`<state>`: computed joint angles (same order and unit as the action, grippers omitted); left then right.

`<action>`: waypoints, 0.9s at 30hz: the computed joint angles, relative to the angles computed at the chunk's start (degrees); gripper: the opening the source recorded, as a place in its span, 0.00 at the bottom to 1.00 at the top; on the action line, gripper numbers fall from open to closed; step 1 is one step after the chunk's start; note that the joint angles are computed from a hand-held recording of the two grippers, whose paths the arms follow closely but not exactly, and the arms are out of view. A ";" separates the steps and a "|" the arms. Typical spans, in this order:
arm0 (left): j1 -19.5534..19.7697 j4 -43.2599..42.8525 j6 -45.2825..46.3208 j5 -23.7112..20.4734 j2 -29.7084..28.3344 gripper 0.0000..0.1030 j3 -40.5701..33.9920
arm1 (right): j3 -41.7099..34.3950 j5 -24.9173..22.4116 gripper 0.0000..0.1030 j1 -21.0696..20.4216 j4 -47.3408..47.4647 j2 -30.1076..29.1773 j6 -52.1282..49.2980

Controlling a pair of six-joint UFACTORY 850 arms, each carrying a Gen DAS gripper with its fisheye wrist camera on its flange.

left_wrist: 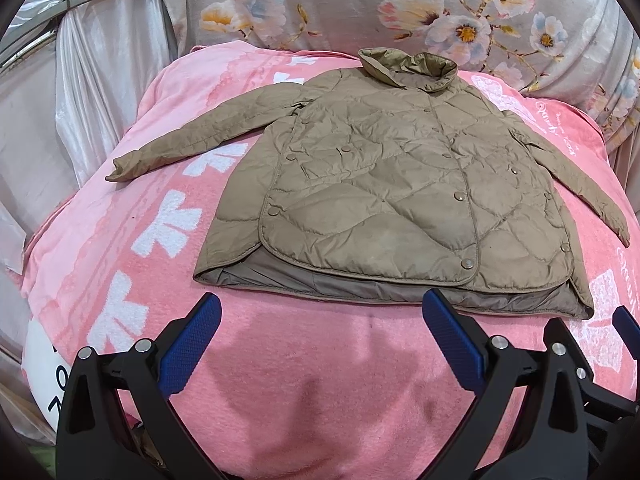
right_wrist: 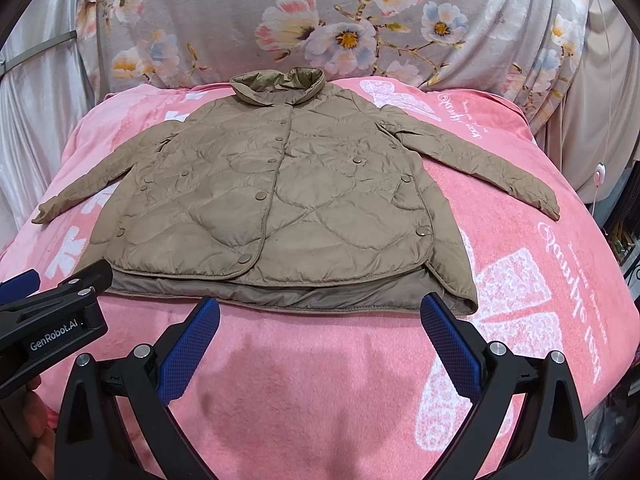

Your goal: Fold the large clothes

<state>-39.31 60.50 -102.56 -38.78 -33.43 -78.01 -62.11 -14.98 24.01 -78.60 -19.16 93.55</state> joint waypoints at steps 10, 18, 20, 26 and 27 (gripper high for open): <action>0.01 -0.05 0.09 0.01 -0.01 0.95 -0.05 | -0.07 -0.11 0.95 0.08 0.54 -0.05 -0.35; 0.02 0.06 -0.02 0.01 0.02 0.95 0.09 | -0.14 -0.18 0.95 0.11 0.68 -0.18 -0.43; 0.02 0.02 0.06 0.03 0.04 0.95 0.10 | -0.12 -0.22 0.95 0.18 0.64 -0.20 -0.38; 0.04 -0.17 0.18 0.01 -0.05 0.95 -0.02 | -0.17 -0.15 0.95 0.11 0.80 -0.24 -0.48; 0.12 -0.19 0.22 0.03 -0.11 0.95 0.00 | -0.20 -0.11 0.95 0.10 0.86 -0.29 -0.45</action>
